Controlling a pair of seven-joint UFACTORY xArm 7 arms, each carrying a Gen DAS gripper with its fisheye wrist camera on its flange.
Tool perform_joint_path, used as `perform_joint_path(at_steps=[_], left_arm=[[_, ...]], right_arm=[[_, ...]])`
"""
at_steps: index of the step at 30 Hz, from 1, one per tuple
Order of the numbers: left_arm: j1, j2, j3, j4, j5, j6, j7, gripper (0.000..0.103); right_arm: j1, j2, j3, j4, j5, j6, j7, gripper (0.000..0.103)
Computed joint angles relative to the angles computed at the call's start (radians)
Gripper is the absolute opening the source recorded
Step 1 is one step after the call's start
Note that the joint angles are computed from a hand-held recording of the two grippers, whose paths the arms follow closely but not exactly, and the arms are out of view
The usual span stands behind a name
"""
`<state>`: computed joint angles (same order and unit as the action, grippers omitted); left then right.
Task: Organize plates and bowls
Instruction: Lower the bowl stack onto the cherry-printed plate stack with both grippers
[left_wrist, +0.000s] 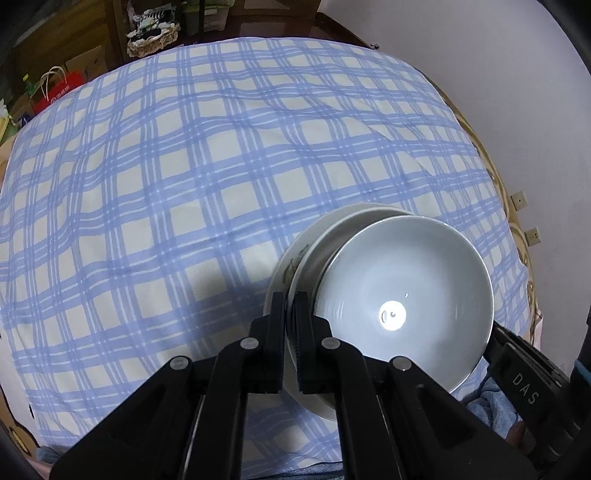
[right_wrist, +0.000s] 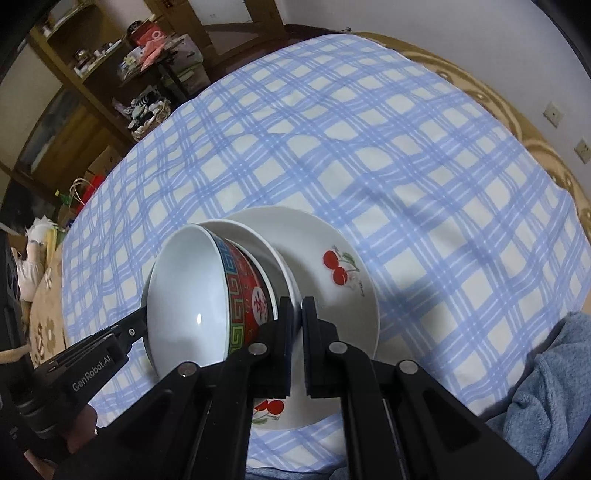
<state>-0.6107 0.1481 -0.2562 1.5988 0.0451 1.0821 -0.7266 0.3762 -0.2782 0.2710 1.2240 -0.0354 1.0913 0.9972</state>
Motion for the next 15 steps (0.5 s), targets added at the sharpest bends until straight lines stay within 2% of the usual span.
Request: perform_joint_path(at_steps=[9, 15], left_arm=[[-0.032, 0.025, 0.002, 0.039, 0.073, 0.035, -0.03, 0.003], [-0.032, 0.002, -0.001, 0.005, 0.075, 0.009, -0.012, 0.003]], right_arm=[[-0.004, -0.024, 0.009, -0.032, -0.019, -0.023, 0.016, 0.007], [-0.004, -0.042, 0.001, -0.055, -0.003, -0.046, 0.0, 0.007]])
